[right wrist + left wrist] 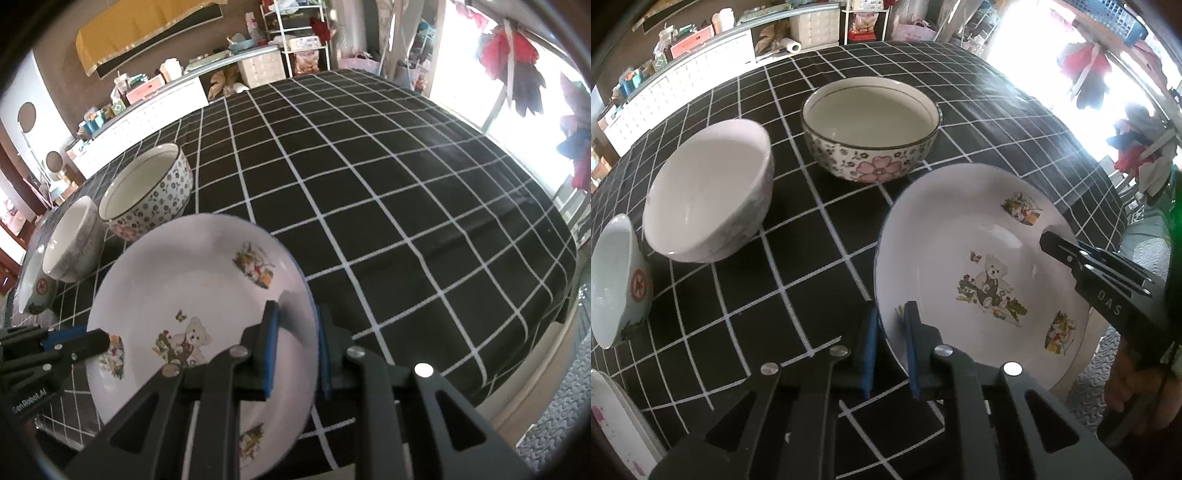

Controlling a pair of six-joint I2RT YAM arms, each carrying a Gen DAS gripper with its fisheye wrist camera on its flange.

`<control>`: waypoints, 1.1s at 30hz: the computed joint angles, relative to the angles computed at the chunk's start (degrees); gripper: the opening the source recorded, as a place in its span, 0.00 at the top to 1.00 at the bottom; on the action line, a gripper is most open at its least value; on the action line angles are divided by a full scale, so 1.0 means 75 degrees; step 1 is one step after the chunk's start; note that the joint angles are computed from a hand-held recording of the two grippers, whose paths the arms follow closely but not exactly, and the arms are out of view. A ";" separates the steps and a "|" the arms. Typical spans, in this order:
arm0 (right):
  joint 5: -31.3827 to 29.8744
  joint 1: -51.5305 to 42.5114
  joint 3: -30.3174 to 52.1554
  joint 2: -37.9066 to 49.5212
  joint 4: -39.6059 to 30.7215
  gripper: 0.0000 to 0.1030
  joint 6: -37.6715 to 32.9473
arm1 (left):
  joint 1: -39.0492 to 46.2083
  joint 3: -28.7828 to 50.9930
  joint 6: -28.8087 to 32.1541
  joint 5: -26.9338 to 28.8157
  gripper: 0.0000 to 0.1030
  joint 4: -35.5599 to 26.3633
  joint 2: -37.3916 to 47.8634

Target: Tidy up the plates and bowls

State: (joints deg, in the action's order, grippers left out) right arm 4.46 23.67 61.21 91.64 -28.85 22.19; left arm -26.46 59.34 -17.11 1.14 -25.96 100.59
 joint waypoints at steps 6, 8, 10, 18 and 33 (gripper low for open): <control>0.0473 0.0853 0.0361 0.0215 -0.0524 0.77 0.0375 | 0.0413 -0.0746 0.0101 -0.0162 0.88 -0.0071 -0.0681; 0.0603 0.1287 0.0487 0.0327 -0.0637 0.77 0.0553 | 0.0698 -0.1156 0.0192 -0.0202 0.88 -0.0091 -0.1068; 0.0649 0.1683 0.0611 0.0466 -0.0685 0.77 0.0631 | 0.1043 -0.1573 0.0316 -0.0192 0.88 -0.0160 -0.1501; 0.0661 0.2660 0.1556 0.1269 -0.1083 0.77 0.0700 | 0.2000 -0.2573 0.0396 -0.0220 0.88 -0.0508 -0.2654; 0.1093 0.3308 0.2678 0.2158 -0.1808 0.72 0.0763 | 0.2903 -0.3578 0.0331 -0.0194 0.89 -0.0346 -0.3849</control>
State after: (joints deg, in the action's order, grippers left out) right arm 12.66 48.48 81.29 107.83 -42.40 27.91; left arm -4.69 32.50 -14.63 -0.32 -28.55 71.73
